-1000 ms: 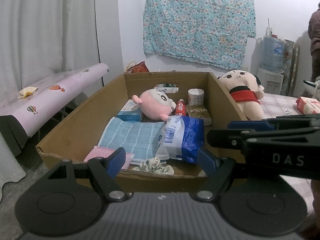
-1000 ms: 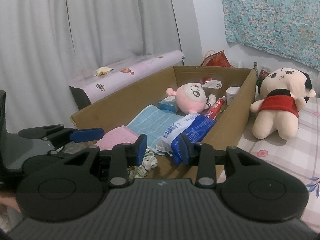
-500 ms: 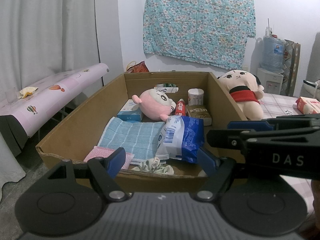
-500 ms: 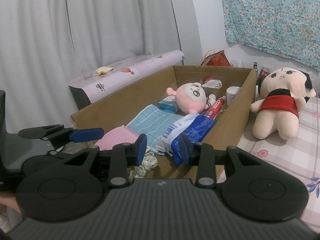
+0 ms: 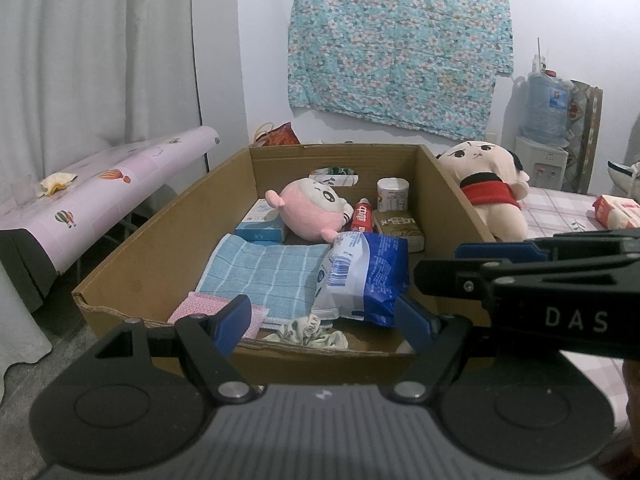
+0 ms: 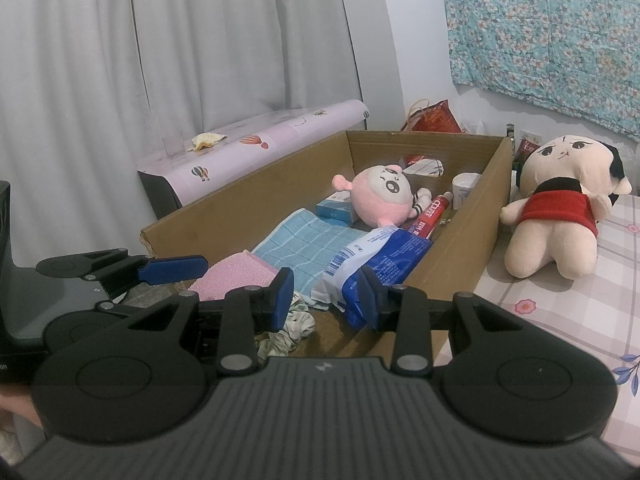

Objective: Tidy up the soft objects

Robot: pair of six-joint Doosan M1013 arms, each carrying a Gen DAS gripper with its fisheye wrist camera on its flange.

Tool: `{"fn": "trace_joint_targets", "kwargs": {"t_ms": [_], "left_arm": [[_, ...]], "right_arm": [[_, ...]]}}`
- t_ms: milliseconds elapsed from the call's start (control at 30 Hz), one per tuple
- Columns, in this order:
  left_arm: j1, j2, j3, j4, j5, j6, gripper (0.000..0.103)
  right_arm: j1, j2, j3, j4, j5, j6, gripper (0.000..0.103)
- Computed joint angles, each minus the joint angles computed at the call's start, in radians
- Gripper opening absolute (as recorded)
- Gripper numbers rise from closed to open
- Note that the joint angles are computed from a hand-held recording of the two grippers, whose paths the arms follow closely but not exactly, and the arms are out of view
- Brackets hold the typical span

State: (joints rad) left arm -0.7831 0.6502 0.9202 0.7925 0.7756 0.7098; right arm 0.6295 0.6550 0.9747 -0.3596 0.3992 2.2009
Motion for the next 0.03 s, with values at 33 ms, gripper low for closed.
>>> {"fn": "trace_joint_targets", "kwargs": {"t_ms": [33], "left_arm": [[0.0, 0.001, -0.001, 0.0, 0.001, 0.002, 0.08]], "right_arm": [[0.0, 0.0, 0.001, 0.001, 0.0, -0.001, 0.034]]}}
